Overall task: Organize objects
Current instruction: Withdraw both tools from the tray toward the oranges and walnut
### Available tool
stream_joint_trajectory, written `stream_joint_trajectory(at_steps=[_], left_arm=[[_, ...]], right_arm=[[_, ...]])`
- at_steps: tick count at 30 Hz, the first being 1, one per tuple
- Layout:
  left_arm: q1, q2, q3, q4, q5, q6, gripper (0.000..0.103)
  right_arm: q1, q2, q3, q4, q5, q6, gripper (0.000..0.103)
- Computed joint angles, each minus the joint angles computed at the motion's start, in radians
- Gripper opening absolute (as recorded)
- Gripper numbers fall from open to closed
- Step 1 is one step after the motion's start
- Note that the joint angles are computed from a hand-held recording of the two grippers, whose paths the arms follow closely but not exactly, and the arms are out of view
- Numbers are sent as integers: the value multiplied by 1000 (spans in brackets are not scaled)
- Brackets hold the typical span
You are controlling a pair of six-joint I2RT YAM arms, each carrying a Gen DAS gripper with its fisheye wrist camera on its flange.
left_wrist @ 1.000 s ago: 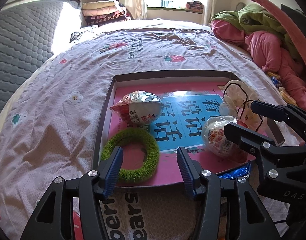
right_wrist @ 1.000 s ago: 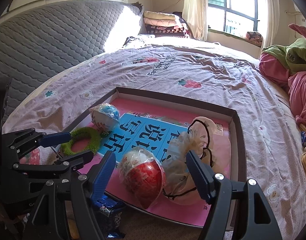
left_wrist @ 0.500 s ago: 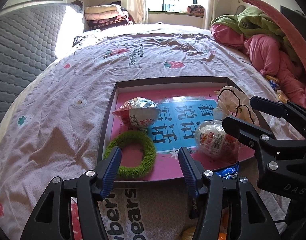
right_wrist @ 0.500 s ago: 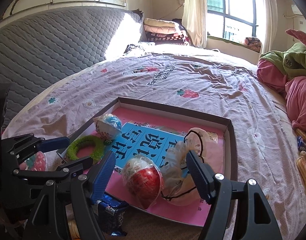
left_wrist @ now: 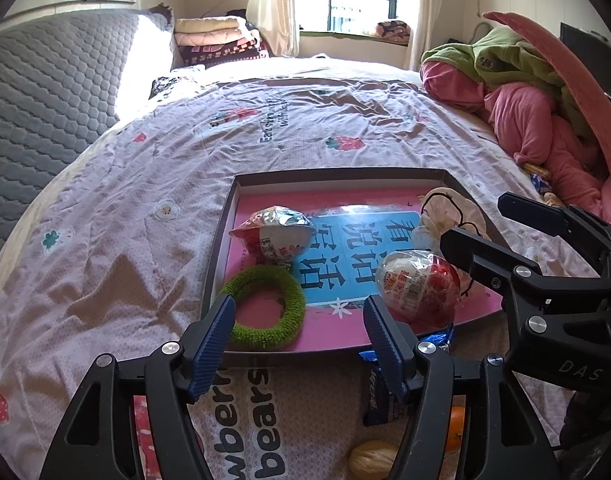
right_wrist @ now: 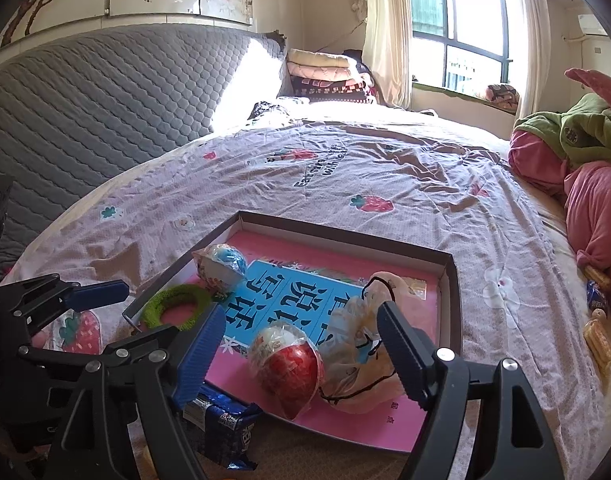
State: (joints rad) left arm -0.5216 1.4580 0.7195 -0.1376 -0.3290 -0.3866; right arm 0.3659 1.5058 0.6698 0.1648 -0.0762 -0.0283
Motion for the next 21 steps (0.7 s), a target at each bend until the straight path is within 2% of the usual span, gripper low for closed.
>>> stream_joint_trajectory(at_steps=[21], left_arm=[[-84,-160,-36,-94,-85,-72,69]], right_arm=[[-8,-236,-101,-18,-10,-9,81]])
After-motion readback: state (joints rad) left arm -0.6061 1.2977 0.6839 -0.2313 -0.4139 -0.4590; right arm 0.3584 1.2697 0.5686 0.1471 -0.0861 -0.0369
